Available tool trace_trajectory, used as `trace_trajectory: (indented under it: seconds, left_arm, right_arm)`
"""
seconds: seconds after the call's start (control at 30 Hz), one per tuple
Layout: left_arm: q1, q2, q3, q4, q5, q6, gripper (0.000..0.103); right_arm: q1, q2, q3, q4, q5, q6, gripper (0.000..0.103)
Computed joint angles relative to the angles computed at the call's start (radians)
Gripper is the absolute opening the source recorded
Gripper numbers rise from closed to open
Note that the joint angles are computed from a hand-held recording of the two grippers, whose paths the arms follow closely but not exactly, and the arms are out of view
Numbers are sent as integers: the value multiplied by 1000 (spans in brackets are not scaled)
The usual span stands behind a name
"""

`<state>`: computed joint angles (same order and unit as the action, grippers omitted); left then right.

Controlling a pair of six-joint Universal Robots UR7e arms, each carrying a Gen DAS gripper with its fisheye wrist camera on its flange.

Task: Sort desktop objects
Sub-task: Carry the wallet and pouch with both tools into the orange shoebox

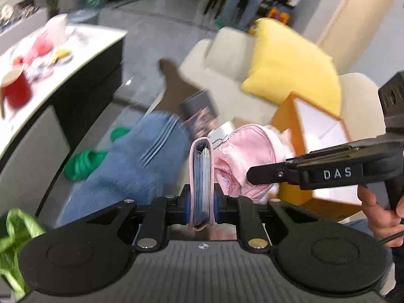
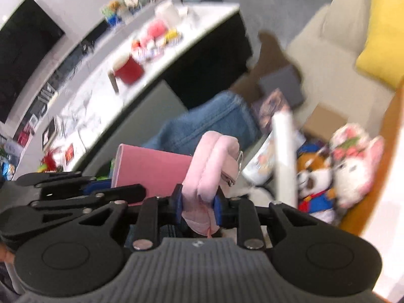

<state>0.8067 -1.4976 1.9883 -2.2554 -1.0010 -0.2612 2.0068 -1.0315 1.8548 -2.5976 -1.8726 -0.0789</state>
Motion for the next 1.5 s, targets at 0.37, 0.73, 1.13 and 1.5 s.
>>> trace_trajectory:
  seconds: [0.37, 0.73, 1.13, 1.5]
  left_arm:
    - [-46, 252, -176, -129, -210, 149, 18]
    - [-54, 666, -449, -110, -262, 226, 18]
    - [3, 939, -689, -32, -260, 188, 18]
    - [9, 1007, -759, 3, -286, 176, 18]
  right_arm:
    - [-9, -232, 125, -224, -236, -51, 25]
    - [-197, -231, 94, -340, -394, -178, 25]
    - [-328, -139, -16, -315, -377, -283, 25]
    - [-352, -92, -17, -416, -416, -407, 28]
